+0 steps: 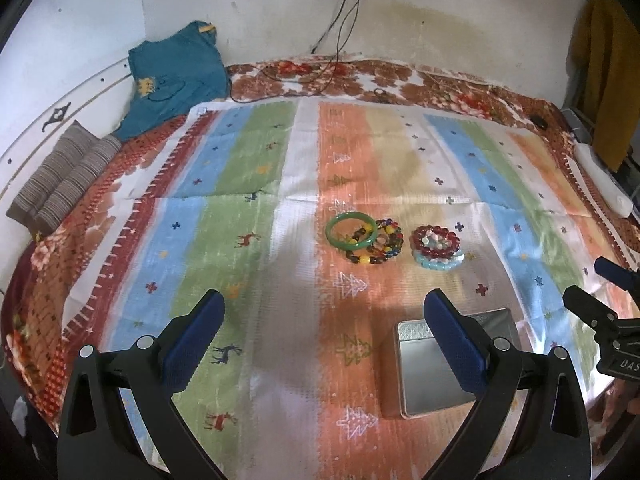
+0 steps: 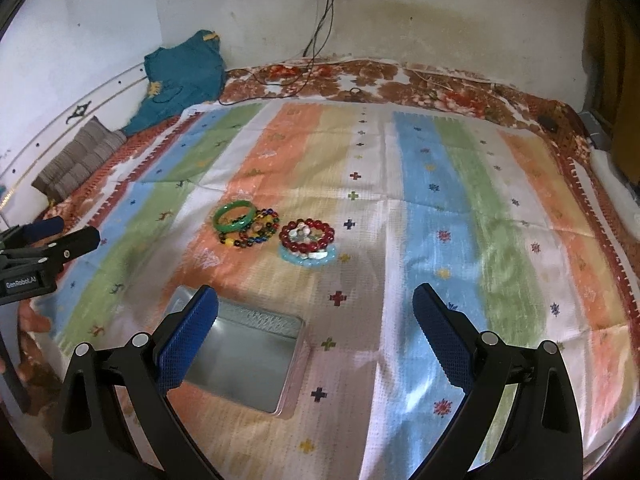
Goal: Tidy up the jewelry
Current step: 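Move both grippers forward toward the bracelets beside the tin box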
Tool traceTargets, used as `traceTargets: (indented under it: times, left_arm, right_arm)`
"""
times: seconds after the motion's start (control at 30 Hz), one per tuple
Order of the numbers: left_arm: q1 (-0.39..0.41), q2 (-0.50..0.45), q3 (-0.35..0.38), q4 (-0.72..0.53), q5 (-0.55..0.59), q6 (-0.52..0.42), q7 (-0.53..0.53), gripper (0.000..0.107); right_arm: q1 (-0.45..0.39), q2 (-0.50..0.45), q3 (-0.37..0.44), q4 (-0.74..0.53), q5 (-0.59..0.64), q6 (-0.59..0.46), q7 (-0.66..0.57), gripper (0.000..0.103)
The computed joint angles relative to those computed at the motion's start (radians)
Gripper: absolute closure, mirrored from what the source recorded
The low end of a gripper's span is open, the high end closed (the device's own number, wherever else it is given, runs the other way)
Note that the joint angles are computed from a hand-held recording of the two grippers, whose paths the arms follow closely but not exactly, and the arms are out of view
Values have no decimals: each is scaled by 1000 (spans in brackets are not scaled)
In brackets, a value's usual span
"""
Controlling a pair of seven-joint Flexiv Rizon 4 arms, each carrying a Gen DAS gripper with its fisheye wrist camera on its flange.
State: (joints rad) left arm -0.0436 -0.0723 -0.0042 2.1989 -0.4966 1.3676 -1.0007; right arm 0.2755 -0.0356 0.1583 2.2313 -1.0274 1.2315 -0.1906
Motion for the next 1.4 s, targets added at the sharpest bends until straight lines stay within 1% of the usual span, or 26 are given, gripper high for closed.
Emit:
traceTargets:
  times: [0.07,0.2,0.27,0.4,0.53,0.7,0.77,0.9,1.03,1.23,1.33,1.4]
  left_arm:
    - [0,-17,3,-18,28,-7,-24,9]
    - [6,-51,13,-61,102,-39,-87,9]
    - [10,-69,15,-83,135,-48,-113,9]
    - [26,-97,-3,-111,127,-61,-95,9]
    - [23,-129,11,-148,185,-70,-133,9]
    - [30,-160,13,-189,216,-100,-164,9]
    - [31,-174,17,-207,232,-110,-181,9]
    - [38,-201,19,-241,251,-127,-197,9]
    - [60,-227,2,-271,226,-153,-178,9]
    - [56,-262,3,-306,243,-155,-176,9]
    - [42,-294,20,-340,283,-146,-192,9]
    - [35,-317,32,-369,308,-157,-205,9]
  right_arm:
    - [0,-15,-4,-13,5,1,-6,4]
    - [6,-45,-9,-34,75,2,-55,4]
    - [12,-54,-19,-43,75,-1,-48,4]
    - [17,-76,-31,-61,84,23,-69,4]
    - [25,-91,-42,-75,97,16,-77,4]
    - [28,-111,-52,-93,136,7,-95,4]
    - [34,-120,-58,-106,141,-23,-92,4]
    - [37,-144,-61,-126,171,-31,-121,4]
    - [45,-165,-71,-143,182,-31,-141,4]
    - [56,-203,-76,-175,245,-31,-201,4]
    - [64,-223,-83,-192,265,-36,-224,4]
    - [69,-234,-91,-203,274,-43,-231,4]
